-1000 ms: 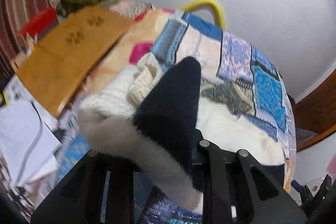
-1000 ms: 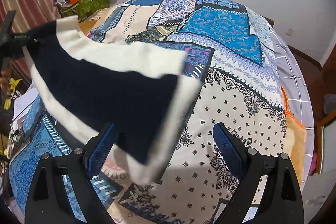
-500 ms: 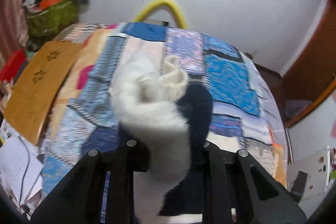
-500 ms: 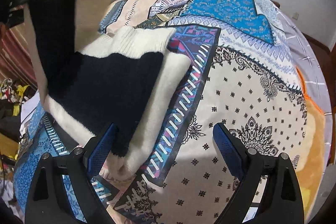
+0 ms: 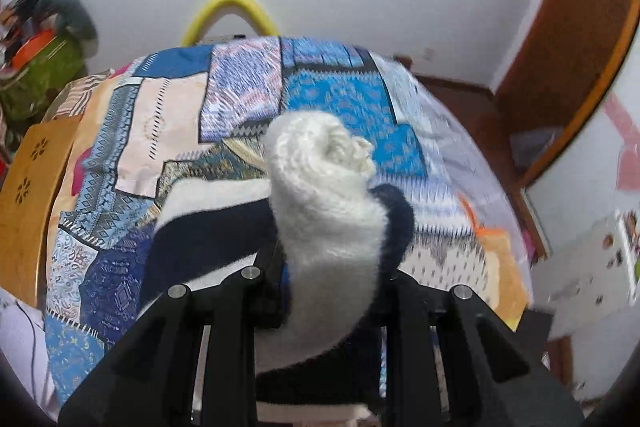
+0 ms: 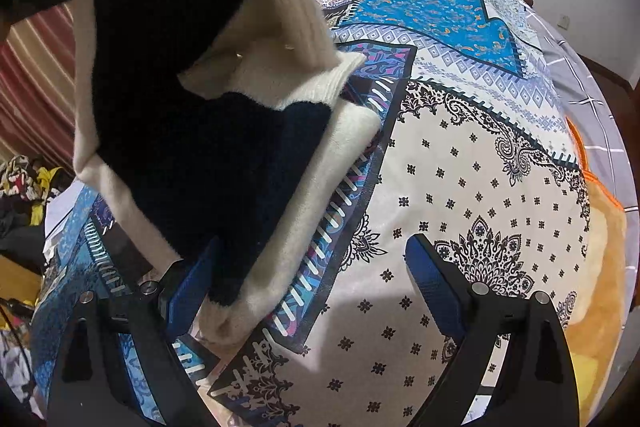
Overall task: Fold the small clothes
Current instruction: 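Carry the sweater bundle with the left gripper and lower it onto the quilt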
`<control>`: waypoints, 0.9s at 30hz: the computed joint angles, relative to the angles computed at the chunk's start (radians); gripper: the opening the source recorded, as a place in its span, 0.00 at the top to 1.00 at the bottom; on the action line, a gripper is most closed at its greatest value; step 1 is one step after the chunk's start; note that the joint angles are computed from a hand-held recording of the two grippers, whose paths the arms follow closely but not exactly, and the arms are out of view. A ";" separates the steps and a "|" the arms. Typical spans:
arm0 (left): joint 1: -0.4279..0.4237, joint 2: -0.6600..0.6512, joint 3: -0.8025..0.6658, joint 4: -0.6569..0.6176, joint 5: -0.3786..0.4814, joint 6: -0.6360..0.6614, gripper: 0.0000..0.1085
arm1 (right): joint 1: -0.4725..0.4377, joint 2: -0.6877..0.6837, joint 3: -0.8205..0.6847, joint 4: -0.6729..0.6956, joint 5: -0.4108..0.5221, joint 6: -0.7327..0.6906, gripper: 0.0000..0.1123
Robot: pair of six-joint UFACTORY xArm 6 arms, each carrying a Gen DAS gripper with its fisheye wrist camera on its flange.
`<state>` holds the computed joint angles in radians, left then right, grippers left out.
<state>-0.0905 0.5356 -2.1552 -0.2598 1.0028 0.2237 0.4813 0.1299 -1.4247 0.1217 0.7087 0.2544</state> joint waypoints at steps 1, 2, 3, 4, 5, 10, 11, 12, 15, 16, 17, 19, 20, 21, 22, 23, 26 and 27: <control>-0.005 -0.025 0.049 0.008 -0.013 0.018 0.79 | 0.000 -0.002 0.002 -0.001 0.000 0.002 0.19; -0.008 -0.051 0.097 0.011 -0.026 0.037 0.79 | 0.000 -0.005 0.005 -0.002 0.000 0.004 0.19; -0.010 -0.069 0.131 0.013 -0.034 0.051 0.79 | 0.000 -0.008 0.008 -0.004 0.000 0.006 0.19; -0.010 -0.097 0.180 0.015 -0.045 0.074 0.79 | 0.001 -0.012 0.012 -0.007 -0.001 0.009 0.19; -0.010 -0.118 0.215 0.016 -0.053 0.088 0.79 | 0.001 -0.014 0.013 -0.010 0.000 0.011 0.19; 0.004 -0.200 0.343 0.001 -0.054 0.146 0.79 | 0.007 -0.036 0.024 -0.042 0.014 0.034 0.19; 0.009 -0.214 0.365 -0.008 -0.049 0.158 0.79 | 0.008 -0.040 0.026 -0.049 0.016 0.040 0.19; 0.014 -0.225 0.383 -0.013 -0.042 0.165 0.79 | 0.010 -0.047 0.028 -0.059 0.019 0.049 0.19; 0.020 -0.253 0.435 -0.019 -0.039 0.177 0.79 | 0.016 -0.061 0.032 -0.082 0.029 0.068 0.19; 0.021 -0.261 0.451 -0.019 -0.041 0.181 0.79 | 0.018 -0.066 0.033 -0.085 0.035 0.073 0.19; 0.020 -0.273 0.472 -0.018 -0.047 0.186 0.78 | 0.021 -0.074 0.035 -0.096 0.040 0.081 0.19; 0.018 -0.292 0.507 -0.014 -0.055 0.199 0.78 | 0.024 -0.084 0.038 -0.114 0.047 0.092 0.19; 0.018 -0.301 0.520 -0.010 -0.060 0.202 0.78 | 0.026 -0.093 0.042 -0.124 0.050 0.100 0.19; 0.018 -0.310 0.535 -0.005 -0.064 0.205 0.77 | 0.028 -0.101 0.046 -0.136 0.056 0.107 0.19; 0.018 -0.319 0.546 -0.004 -0.067 0.207 0.75 | 0.029 -0.108 0.048 -0.146 0.059 0.114 0.19; 0.021 -0.328 0.554 -0.011 -0.061 0.211 0.72 | 0.031 -0.115 0.050 -0.160 0.064 0.124 0.19; 0.036 -0.348 0.560 -0.057 -0.029 0.233 0.64 | 0.034 -0.138 0.058 -0.182 0.065 0.140 0.19; 0.042 -0.356 0.563 -0.070 -0.021 0.243 0.62 | 0.036 -0.145 0.058 -0.192 0.068 0.149 0.19</control>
